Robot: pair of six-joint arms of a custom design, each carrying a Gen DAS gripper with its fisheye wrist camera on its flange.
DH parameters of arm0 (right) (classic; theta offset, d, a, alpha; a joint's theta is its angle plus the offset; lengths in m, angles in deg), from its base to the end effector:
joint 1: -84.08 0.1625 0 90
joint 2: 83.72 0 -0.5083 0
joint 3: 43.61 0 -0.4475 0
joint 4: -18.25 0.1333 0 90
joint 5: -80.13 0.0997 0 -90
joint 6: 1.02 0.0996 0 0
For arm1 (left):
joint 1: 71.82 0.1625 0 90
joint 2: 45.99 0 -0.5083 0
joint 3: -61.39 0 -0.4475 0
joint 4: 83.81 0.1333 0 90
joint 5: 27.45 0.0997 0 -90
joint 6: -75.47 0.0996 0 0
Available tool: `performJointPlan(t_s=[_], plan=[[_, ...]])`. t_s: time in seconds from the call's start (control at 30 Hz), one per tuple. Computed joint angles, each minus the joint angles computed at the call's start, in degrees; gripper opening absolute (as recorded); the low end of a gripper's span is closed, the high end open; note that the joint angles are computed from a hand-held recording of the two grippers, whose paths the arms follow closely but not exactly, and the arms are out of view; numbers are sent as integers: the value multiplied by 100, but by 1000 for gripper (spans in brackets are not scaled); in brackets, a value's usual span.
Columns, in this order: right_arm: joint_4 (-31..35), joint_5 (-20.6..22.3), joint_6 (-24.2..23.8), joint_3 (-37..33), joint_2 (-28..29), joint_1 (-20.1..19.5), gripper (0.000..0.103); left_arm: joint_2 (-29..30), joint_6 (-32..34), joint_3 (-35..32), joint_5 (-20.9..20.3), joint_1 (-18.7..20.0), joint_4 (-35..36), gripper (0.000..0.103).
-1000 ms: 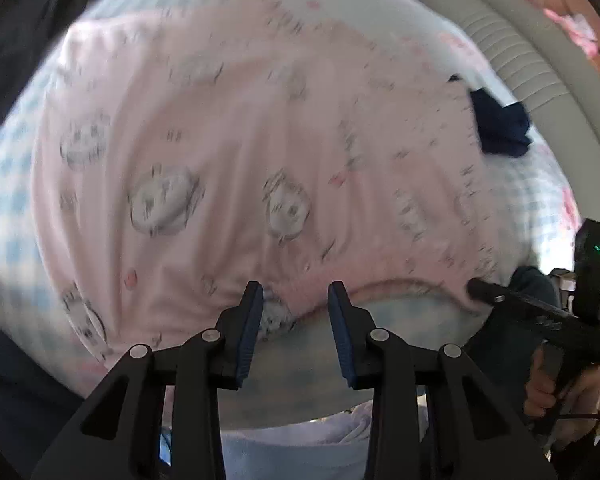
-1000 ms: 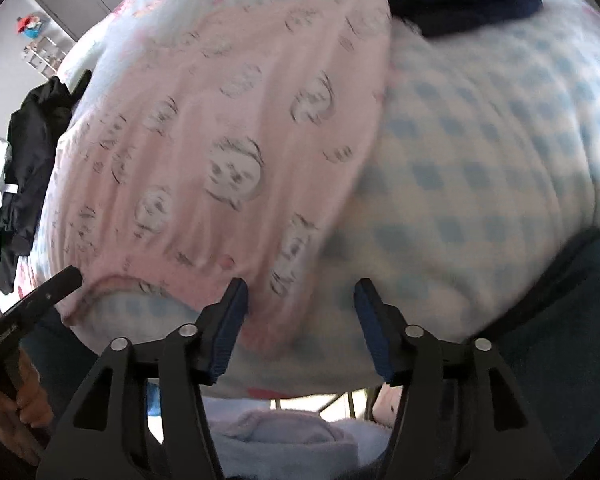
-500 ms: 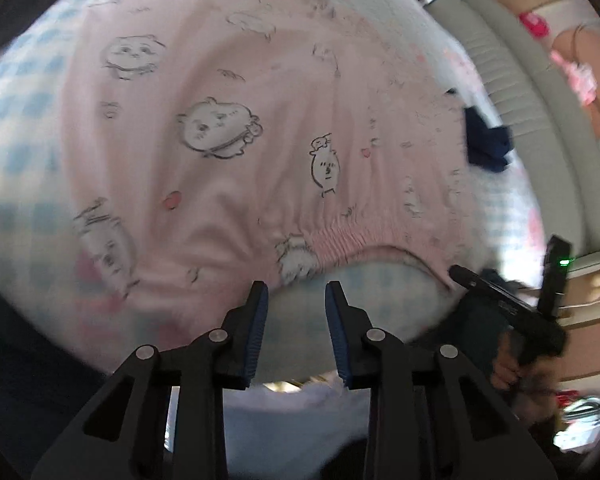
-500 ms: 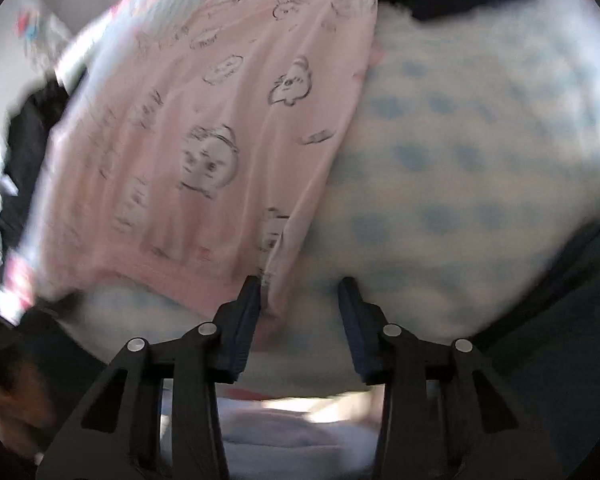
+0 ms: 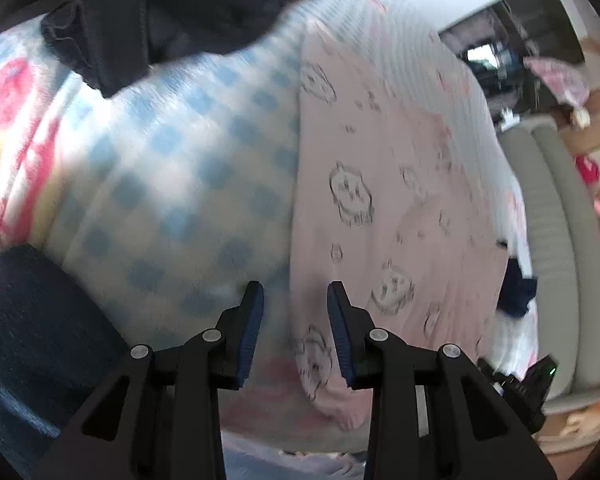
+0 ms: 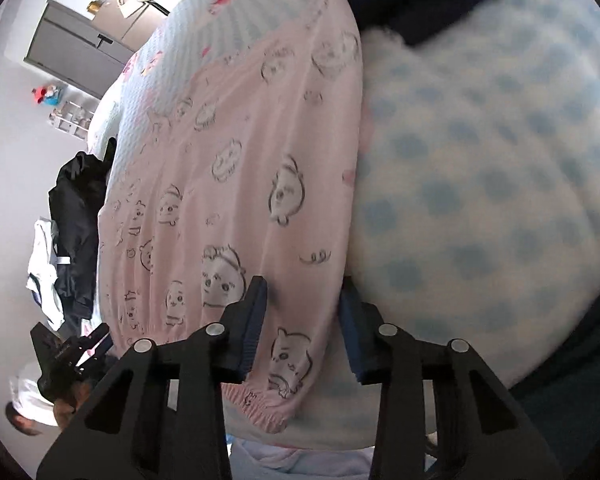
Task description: Fold clothes
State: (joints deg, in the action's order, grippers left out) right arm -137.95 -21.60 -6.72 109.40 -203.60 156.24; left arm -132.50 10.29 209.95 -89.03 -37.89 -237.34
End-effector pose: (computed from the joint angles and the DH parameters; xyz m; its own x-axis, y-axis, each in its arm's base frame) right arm 0.0285 -0.2805 0.3313 -0.9191 0.3243 0.2237 0.1663 0.8340 -0.5260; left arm -0.1834 -0.3412 0.1896 -0.9632 -0.2030 -0.1763 -0.1066 0.8903 -0.4427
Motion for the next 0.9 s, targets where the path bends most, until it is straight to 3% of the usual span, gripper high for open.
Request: performJointPlan(t_s=[0.07, 0.13, 0.2, 0.23, 0.3, 0.43, 0.53, 0.6, 0.67, 0.8, 0.9], plan=[[-238, -210, -9, 56, 30, 133, 32, 53, 135, 3, -71, -56, -21, 33], [-526, -283, 100, 146, 43, 129, 33, 126, 189, 26, -155, -58, -145, 24], [-1183, -403, 341, 252, 342, 151, 41, 199, 25, 9, -94, -54, 29, 11], [-1519, -670, 246, 292, 609, 305, 40, 209, -58, -58, -6, -85, 288, 9], [-2045, -1376, -53, 346, 1128, 658, 29, 220, -217, -211, 165, -211, 892, 7], [-2143, -2144, -104, 363, 1300, 1021, 28, -13, -500, -249, 242, -345, 1519, 9], [-1910, -2527, -157, 404, 1020, 1148, 32, -234, -437, -115, 265, -459, 1277, 10], [-1658, -2257, -208, 434, 537, 981, 37, -370, -279, -56, 376, -640, 1186, 10], [-1642, -2072, -344, 404, 422, 984, 42, -377, 144, -58, 344, -766, 977, 10], [-1625, -1697, -644, 257, 480, 932, 42, -43, 924, -226, 128, -595, 406, 10], [-1189, -1059, -489, 8, 479, 450, 51, 404, 1312, -361, -28, -470, -148, 10]])
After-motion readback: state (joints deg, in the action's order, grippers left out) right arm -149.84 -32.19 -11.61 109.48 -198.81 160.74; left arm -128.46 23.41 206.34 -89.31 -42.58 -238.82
